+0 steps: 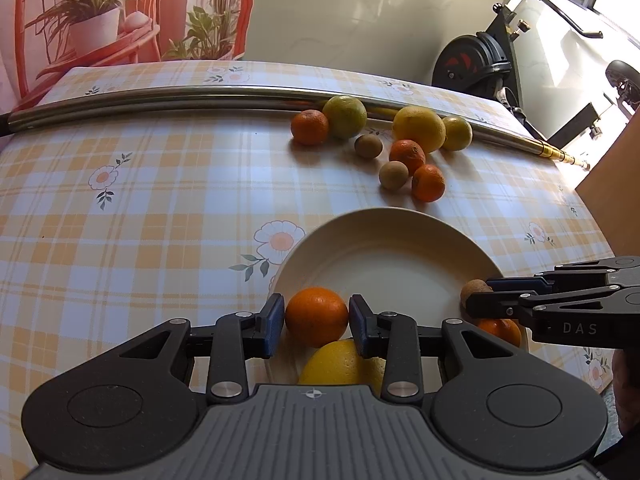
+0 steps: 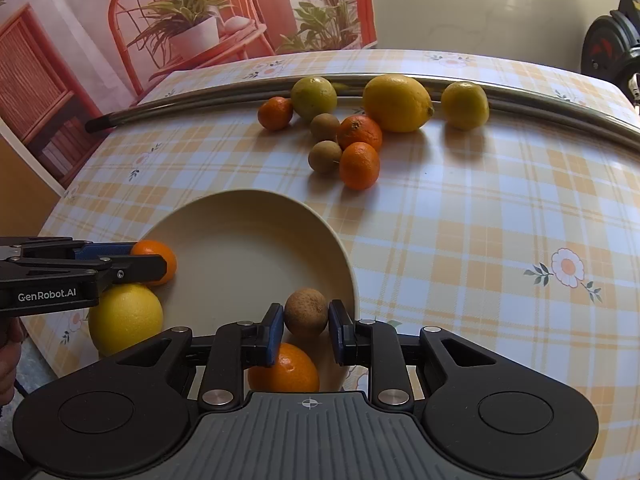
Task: Organize fruits
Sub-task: 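Carry the orange and kiwi over the white plate and open both tools, then grasp a green-yellow lime with the left tool while the right tool approaches an orange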
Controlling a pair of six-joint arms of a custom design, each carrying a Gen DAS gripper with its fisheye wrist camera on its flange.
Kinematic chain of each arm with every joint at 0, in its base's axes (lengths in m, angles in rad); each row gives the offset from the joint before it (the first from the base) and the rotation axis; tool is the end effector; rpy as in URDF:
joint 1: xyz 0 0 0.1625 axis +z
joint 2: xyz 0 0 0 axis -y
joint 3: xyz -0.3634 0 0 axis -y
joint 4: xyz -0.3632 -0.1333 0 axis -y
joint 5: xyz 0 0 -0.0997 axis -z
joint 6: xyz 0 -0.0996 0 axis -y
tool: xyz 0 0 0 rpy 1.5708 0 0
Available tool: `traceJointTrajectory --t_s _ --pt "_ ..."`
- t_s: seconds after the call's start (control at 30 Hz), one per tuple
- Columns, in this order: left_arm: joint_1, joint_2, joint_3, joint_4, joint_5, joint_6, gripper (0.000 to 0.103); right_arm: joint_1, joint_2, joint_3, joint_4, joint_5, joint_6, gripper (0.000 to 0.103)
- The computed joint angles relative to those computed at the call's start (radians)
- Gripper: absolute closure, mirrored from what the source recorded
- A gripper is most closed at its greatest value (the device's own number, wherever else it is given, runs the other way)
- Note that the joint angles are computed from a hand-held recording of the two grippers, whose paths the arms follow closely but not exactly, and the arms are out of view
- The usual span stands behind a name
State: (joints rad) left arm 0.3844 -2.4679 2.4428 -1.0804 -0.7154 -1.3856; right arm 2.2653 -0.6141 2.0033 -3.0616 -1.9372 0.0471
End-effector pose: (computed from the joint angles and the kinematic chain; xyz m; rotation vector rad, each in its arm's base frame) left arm -0.0506 -0.2453 0.2952 0.0187 2.3467 -0.8654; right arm 0.3766 -0.2996 -0.0677 0.8715 -2.6809 0.3228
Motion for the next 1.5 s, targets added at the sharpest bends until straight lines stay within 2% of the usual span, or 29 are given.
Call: traceJointTrajectory --t_s 0.37,0.8,1.2,1.5 --pt "-0.007 0.019 -0.010 0.015 -0.007 -0.021 0.065 0.010 -0.010 0.011 -0.020 -0.017 -0.009 0.078" --pt "-0.097 0.020 -0.056 0.138 0.010 -0.131 0.065 0.010 -0.028 0.035 -0.123 -0.019 -0.030 0.076" --pt "-0.135 0.070 -0.156 0.292 0.087 -0.245 0.065 -0.017 -0.067 0.048 -0.222 -0.060 -0.054 0.076" --pt "-0.106 0.109 -0.195 0.321 0.156 -0.256 0.065 -0.040 -0.083 0.054 -0.282 -0.086 -0.073 0.076"
